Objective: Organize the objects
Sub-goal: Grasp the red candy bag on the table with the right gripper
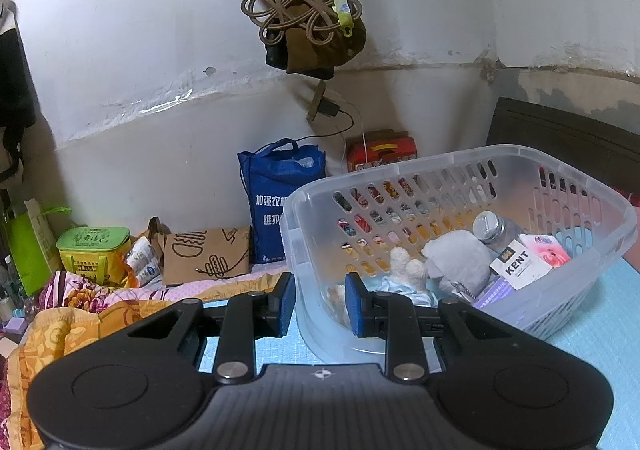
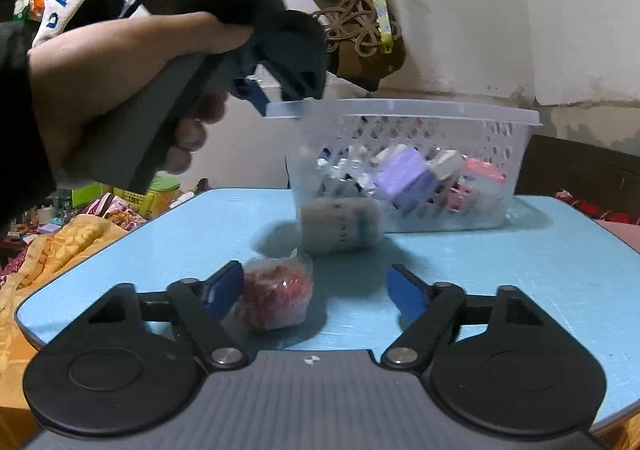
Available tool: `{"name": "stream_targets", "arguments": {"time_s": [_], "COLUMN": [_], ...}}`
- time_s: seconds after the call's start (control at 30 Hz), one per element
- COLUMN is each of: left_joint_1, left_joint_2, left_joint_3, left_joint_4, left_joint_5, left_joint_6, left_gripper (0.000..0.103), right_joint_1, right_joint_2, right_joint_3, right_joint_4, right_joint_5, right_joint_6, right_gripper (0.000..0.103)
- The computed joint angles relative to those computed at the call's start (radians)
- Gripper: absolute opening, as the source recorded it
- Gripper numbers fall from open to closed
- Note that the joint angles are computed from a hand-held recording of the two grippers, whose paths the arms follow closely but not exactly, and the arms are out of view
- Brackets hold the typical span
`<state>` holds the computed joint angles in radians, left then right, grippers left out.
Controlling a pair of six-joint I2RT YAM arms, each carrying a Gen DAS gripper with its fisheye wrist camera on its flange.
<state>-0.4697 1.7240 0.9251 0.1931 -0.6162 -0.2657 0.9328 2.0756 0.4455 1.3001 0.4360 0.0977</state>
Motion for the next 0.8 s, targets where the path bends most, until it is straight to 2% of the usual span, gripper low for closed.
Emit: {"name": "stream_targets", "arguments": {"time_s": [0.1, 0.17, 0.23, 0.3, 0.47, 0.8], "left_joint_1": [0.000, 0.000, 0.000, 0.001, 0.001, 0.001], "left_joint_2": [-0.002, -0.003, -0.002, -0.004, -0.006, -0.006], "left_joint_3": [-0.009, -0.012, -0.013, -0.016, -0.020, -0.007], "left_joint_4": [0.014, 0.018, 0.020, 0.023, 0.024, 0.005], "left_joint_5": [0.003, 0.005, 0.005, 0.005, 0.004, 0.003], "left_joint_6": [0.009, 0.012, 0.012, 0.014, 0.013, -0.008], "left_gripper": [0.031, 0.031, 0.031, 0.031, 0.031, 0.031], "right_joint_1": [0.005, -0.010, -0.037, -0.044, -0.043, -0.223], "right_joint_2": [0.013, 0.005, 0.011, 0.025, 0.010, -0.027], "right_joint_3": [0.013, 0.037, 0.071, 0.071, 0.019, -0.117], "right_joint_4": [0.001, -0.067, -0.136, -0.118, -0.059, 0.100], "right_joint_5": [-0.003, -0.023, -0.062, -0.067, -0.045, -0.083], "right_joint_6": [-0.013, 0.003, 0.028, 0.029, 0.006, -0.046], "right_gripper": [0.058, 0.048, 0.048, 0.043, 0.042, 0.042]}}
